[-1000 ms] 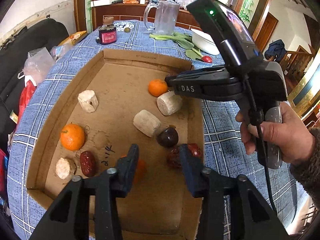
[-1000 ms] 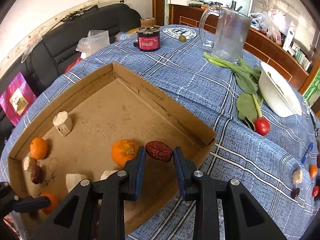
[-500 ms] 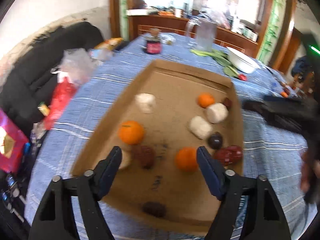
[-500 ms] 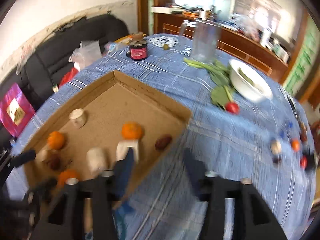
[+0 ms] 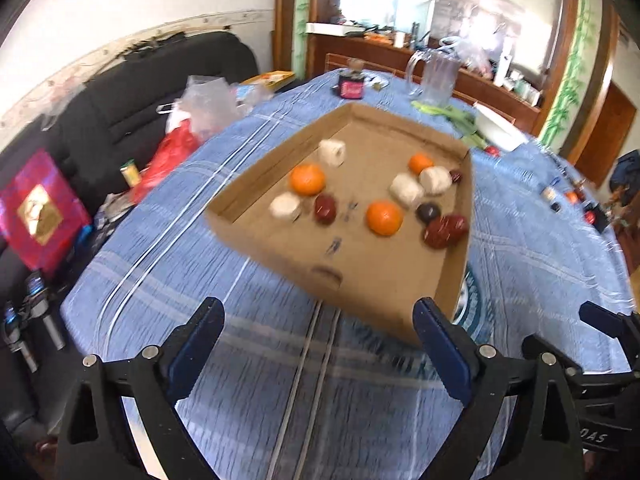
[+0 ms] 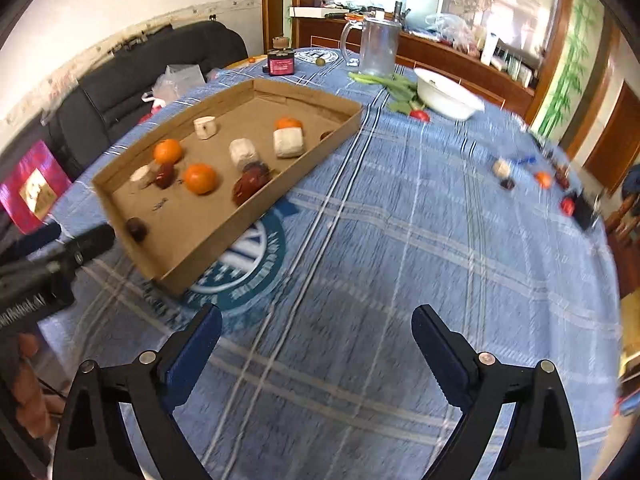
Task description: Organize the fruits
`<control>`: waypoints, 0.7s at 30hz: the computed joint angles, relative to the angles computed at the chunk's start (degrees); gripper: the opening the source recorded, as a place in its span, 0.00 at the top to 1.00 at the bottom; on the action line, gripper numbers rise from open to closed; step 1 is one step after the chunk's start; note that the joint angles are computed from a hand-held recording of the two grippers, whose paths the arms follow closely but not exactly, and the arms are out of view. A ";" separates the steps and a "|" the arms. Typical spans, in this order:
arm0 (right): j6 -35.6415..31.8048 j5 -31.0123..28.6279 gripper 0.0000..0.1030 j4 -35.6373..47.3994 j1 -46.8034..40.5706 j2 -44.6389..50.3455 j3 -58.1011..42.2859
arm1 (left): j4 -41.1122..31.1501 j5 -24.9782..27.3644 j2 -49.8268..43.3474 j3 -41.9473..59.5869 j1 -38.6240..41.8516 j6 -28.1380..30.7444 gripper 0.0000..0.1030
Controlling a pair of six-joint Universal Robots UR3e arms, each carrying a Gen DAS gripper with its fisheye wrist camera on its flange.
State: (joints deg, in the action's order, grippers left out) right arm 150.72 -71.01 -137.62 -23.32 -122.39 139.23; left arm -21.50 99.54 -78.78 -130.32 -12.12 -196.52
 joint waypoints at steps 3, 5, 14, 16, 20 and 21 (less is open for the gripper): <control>0.48 0.91 0.05 2.83 -1.22 -4.78 2.00 | -0.38 3.68 0.83 -0.96 -2.78 -0.18 0.08; 0.59 0.85 0.05 3.35 -1.21 -7.89 3.16 | 1.22 5.82 0.46 -1.36 -3.94 1.05 0.08; 10.71 -7.98 0.04 -7.87 7.39 -8.33 6.19 | 9.60 12.15 -2.27 -3.31 -5.65 5.61 0.04; 12.70 -9.95 0.04 -9.18 9.60 -7.24 6.09 | 9.48 11.76 -2.34 -2.81 -5.16 6.73 0.04; 15.31 -12.95 0.04 -9.89 12.50 -5.87 5.59 | 8.27 9.06 -1.45 -2.42 -3.56 8.12 0.04; 15.89 -13.67 0.04 -9.92 13.04 -5.59 5.46 | 8.68 9.32 -1.56 -2.51 -3.70 8.27 0.04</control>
State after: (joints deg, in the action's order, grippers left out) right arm 166.61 -84.68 -147.54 -10.28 -127.98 144.69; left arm -12.82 108.86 -80.34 -132.83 -15.82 -188.24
